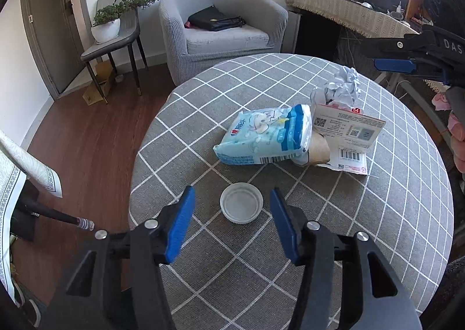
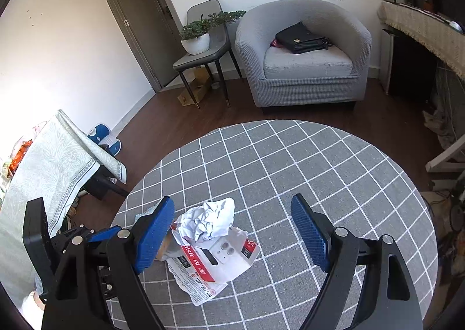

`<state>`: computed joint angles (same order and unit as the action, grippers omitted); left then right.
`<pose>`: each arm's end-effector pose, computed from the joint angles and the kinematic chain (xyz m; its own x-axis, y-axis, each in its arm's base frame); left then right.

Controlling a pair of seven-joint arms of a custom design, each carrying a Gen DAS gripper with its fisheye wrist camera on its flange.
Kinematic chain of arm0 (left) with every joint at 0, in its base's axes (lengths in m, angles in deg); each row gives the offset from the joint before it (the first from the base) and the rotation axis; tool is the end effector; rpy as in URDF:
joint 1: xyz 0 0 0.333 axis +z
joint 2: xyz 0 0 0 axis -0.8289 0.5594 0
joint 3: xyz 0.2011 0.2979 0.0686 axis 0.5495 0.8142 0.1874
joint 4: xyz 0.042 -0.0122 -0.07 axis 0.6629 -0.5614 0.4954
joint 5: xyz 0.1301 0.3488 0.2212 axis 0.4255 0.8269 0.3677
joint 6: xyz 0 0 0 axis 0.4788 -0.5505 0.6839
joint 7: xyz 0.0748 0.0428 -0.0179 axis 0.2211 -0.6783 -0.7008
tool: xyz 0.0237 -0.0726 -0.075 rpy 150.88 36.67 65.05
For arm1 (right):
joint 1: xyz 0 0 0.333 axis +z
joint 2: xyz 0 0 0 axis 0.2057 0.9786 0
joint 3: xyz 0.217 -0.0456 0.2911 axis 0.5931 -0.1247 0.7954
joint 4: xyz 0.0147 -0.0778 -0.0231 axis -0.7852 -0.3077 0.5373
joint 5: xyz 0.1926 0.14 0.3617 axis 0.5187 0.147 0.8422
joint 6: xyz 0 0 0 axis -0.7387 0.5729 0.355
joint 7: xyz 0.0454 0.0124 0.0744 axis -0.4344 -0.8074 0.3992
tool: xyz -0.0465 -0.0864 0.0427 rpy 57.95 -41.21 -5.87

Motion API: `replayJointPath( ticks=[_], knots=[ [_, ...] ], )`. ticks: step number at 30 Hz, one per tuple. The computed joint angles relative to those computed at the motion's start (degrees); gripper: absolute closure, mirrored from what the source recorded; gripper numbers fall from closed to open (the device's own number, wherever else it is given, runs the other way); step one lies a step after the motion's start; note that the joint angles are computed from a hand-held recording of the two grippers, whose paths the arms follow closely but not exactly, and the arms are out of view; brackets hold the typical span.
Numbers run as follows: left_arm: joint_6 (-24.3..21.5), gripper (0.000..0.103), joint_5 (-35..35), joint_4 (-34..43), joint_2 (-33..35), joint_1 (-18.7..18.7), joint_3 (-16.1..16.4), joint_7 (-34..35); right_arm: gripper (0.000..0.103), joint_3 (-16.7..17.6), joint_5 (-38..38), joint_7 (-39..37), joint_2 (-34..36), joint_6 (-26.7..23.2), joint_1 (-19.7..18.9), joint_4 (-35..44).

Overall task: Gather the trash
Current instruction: 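Grasp the crumpled white paper with the right gripper while the left grasps the white plastic lid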

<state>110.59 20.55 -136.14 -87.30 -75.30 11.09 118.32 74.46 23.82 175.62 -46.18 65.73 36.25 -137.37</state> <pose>0.4517 -0.3749 0.5650 -0.5195 -0.8544 -0.0010 -0.6668 0.4061 -0.6249 0.4575 0.3679 0.5993 0.0353 -0.9559 -0.2915 -0.7111 0.1809 -0.6794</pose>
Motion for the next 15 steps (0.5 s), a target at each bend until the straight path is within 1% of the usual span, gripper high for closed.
replayJointPath(
  ticks=[2, 3, 4, 5, 8, 10, 12, 13, 15],
  knots=[
    [-0.52, 0.054, 1.97, 0.58, 0.71, 0.34, -0.49, -1.41, 0.02, 0.0, -0.16, 0.08, 0.07, -0.15, -0.1, -0.06],
    [-0.7, 0.059, 1.74, 0.8, 0.95, 0.14, -0.41, -1.35, 0.02, 0.17, -0.71, 0.79, 0.14, -0.28, -0.27, 0.09],
    [-0.69, 0.06, 1.34, 0.92, 1.12, -0.08, -0.28, -1.18, 0.021, 0.21, -1.11, 1.53, 0.04, -0.15, -0.42, 0.01],
    [-0.57, 0.061, 2.28, 1.0, 1.22, -0.01, -0.43, -1.87, 0.023, 0.19, -1.24, 2.47, -0.18, 0.98, -0.5, -0.43],
    [-0.66, 0.068, 3.44, 1.39, 1.68, -0.16, -0.43, -2.95, 0.028, -0.21, -0.38, 4.15, -0.44, 4.54, -0.83, -1.63],
    [-0.49, 0.07, 2.04, 1.29, 1.67, -0.5, -0.02, -2.72, 0.032, -0.55, 1.12, 4.35, -0.28, 6.39, -0.8, -2.21],
    [-0.03, 0.07, 1.15, 1.12, 1.6, -0.65, 0.2, -2.59, 0.035, -1.04, 3.63, 3.98, 0.15, 9.04, -0.52, -2.79],
    [0.3, 0.07, 1.28, 0.88, 1.48, -0.66, 0.14, -2.68, 0.037, -1.26, 4.94, 3.79, 0.37, 10.34, -0.38, -3.09],
    [0.62, 0.07, 2.29, 0.56, 1.24, -0.45, -0.13, -3.7, 0.038, -1.25, 6.42, 3.69, 0.88, 11.35, -0.32, -2.9]
  ],
)
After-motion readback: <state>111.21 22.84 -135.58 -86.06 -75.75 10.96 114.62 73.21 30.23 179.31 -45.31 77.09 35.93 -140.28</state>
